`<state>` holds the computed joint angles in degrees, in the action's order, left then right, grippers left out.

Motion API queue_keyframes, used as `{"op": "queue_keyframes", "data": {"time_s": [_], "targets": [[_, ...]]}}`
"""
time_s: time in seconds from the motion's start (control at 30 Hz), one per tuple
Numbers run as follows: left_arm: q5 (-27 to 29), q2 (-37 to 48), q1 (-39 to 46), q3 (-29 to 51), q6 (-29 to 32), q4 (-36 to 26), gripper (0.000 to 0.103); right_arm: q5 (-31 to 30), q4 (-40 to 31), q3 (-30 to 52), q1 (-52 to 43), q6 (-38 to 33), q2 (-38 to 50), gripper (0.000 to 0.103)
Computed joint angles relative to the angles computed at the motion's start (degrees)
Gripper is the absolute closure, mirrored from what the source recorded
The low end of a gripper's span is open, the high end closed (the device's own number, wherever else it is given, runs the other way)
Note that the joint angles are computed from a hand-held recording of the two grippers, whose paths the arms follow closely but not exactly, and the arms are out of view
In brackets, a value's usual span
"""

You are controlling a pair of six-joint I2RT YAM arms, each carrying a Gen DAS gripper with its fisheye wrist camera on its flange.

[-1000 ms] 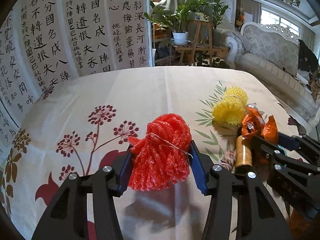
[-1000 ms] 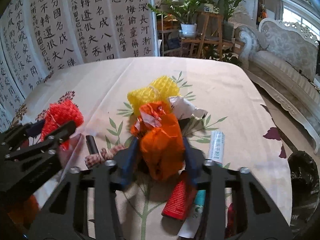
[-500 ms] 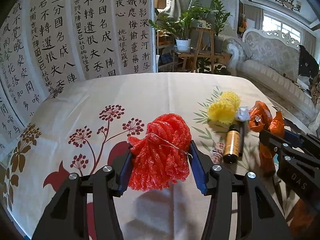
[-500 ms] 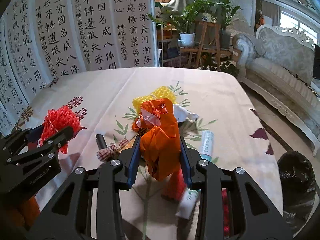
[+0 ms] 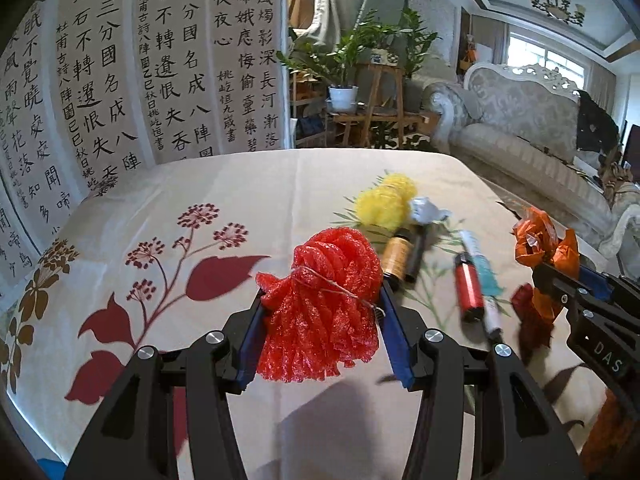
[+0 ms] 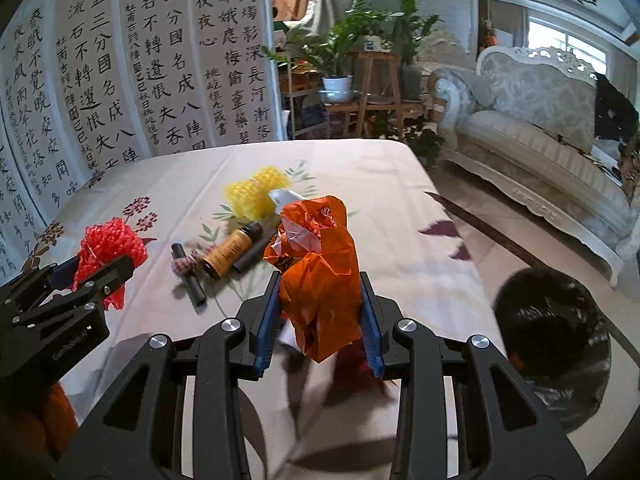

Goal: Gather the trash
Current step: 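Carry the red net and orange bag to the bin and release both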

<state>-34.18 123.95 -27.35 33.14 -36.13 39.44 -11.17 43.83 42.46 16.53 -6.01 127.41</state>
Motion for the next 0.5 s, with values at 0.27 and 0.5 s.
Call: {"op": "queue_keyframes", "data": {"time_s": [0.27, 0.5], "targets": [[-3.0, 0.6, -6.9, 2.2, -3.5, -2.7, 0.051, -1.7, 4.3, -5.4, -5.8, -1.3, -1.2, 0.068], [-3.4, 1.9, -10.5, 7.0, -3.4, -5.9, 0.051, -3.3, 6.5, -7.5, -11.3, -2.0, -1.2, 0.068]]}}
